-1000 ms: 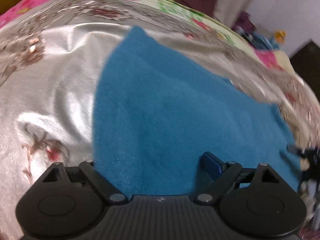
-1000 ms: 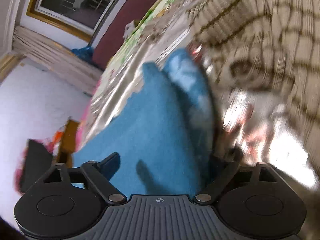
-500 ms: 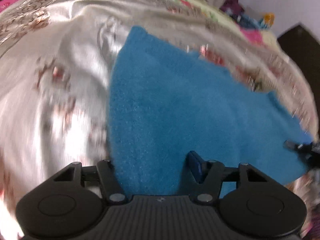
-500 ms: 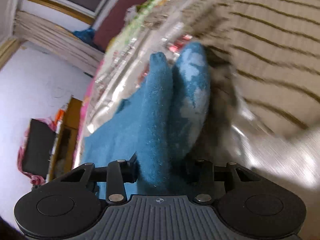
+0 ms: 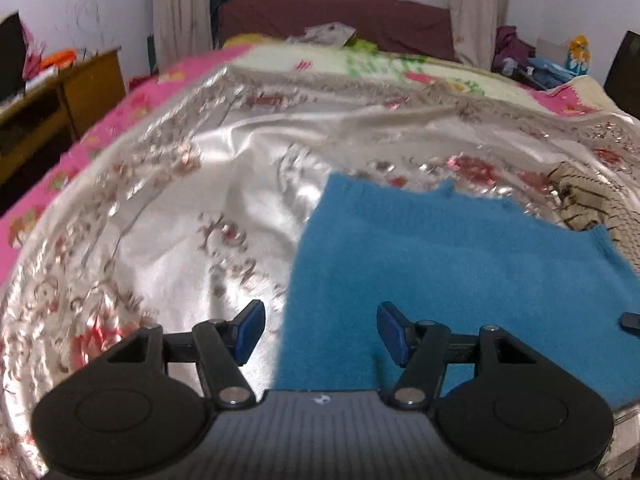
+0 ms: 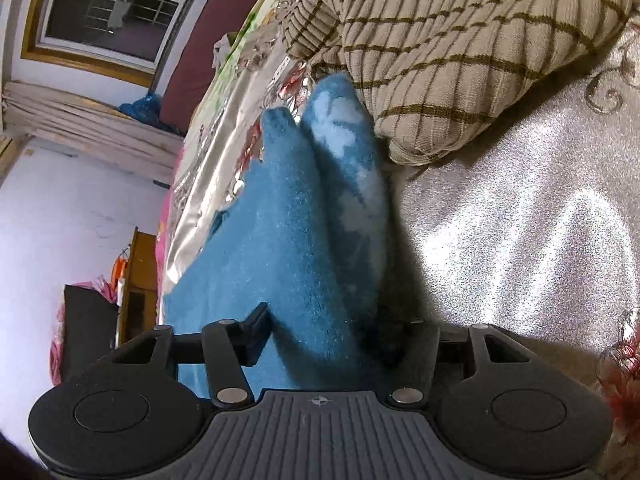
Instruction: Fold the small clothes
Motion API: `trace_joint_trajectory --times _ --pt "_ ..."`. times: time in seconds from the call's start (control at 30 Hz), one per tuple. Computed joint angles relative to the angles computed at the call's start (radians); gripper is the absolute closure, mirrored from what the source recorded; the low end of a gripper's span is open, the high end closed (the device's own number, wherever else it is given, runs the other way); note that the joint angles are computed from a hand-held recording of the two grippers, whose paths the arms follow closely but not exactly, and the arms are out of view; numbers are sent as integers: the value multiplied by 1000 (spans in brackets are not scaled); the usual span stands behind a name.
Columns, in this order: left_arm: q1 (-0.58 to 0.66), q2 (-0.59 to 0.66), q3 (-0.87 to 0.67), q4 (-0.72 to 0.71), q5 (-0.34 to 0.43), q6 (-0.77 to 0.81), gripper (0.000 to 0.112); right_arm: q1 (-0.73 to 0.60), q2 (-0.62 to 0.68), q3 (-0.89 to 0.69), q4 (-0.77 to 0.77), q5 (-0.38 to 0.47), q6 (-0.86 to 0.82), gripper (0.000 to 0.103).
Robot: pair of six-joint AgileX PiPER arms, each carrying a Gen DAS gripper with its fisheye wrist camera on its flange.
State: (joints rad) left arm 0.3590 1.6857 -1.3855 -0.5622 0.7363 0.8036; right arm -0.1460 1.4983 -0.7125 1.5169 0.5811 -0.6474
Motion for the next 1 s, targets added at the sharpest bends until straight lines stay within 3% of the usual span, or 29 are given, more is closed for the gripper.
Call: trace_joint_trajectory --times 0.07,0.23,0.43,0.53,0.6,0.77,0.83,1.0 --pt "-43 -23 36 -46 -9 32 47 -14 0 15 40 13 -30 48" --pt "-237 -14 108 -88 -117 110 47 -43 -22 74 127 36 -105 45" --pt "-435 14 193 28 -310 55 47 -67 -32 100 137 56 -121 45" --pt "-491 -4 292 112 -442 -2 46 -93 -34 113 122 83 -113 45" --pt "-489 -5 337 42 -491 35 42 -95 -30 107 97 86 -100 45" --pt "-491 -30 360 113 -485 -63 42 -74 -51 96 51 59 -28 42" --pt "-495 -37 380 129 -497 -64 42 -74 -59 95 51 56 -17 33" --pt "-490 -53 456 -21 -546 136 40 -52 -49 120 186 21 -94 33"
